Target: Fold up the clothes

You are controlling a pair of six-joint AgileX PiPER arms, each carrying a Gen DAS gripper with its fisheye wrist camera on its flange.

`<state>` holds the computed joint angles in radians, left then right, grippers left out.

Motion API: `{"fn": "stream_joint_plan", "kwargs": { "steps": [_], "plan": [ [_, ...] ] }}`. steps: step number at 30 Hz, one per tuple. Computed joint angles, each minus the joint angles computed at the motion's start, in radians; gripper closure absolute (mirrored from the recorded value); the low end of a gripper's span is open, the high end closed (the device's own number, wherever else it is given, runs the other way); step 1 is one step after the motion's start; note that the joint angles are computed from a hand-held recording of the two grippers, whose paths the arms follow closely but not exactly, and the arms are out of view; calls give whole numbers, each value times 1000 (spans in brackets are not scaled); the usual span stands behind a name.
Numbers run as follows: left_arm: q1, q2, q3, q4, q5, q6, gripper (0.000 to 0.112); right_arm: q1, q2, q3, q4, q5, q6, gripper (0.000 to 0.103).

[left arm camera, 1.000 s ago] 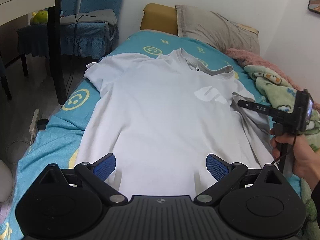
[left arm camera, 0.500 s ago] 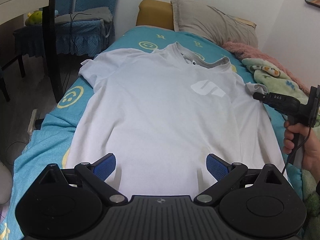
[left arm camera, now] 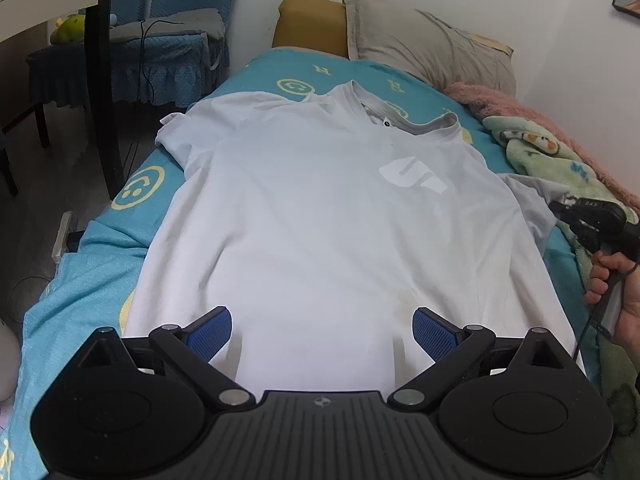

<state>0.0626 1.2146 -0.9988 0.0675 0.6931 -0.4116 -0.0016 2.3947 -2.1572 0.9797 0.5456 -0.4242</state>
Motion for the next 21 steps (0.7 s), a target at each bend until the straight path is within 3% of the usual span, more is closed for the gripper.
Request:
{"fn": "stream_joint_plan", "kwargs": {
  "steps": [3, 6, 8, 9, 10, 12, 16, 20, 21],
  "plan": [
    [4, -2, 2, -10, 0, 8, 14, 13, -50, 110, -148, -178, 206, 93],
    [2, 3, 0, -18, 2, 10, 14, 8, -48, 113, -336, -187, 462, 91],
    [-2, 4, 0, -23, 2, 12, 14, 2, -28, 66, -396, -118, 534, 83],
    [-6, 3, 1, -24, 2, 13, 14, -4, -13, 36, -378, -69, 520, 65],
    [-9, 2, 1, -24, 2, 13, 14, -12, -5, 24, -321, -32, 476, 40],
    [-13, 0, 2, -29, 3, 15, 14, -31, -5, 55, -133, 11, 361, 24],
    [-11, -7, 8, -47, 5, 23, 14, -42, -12, 136, 120, 50, 231, 25],
    [-5, -7, 13, -71, 9, 34, 14, -18, 21, 89, 122, 99, 172, 26],
    [-4, -4, 12, -79, 11, 38, 14, -10, 28, 74, 114, 104, 169, 30]
  ]
}}
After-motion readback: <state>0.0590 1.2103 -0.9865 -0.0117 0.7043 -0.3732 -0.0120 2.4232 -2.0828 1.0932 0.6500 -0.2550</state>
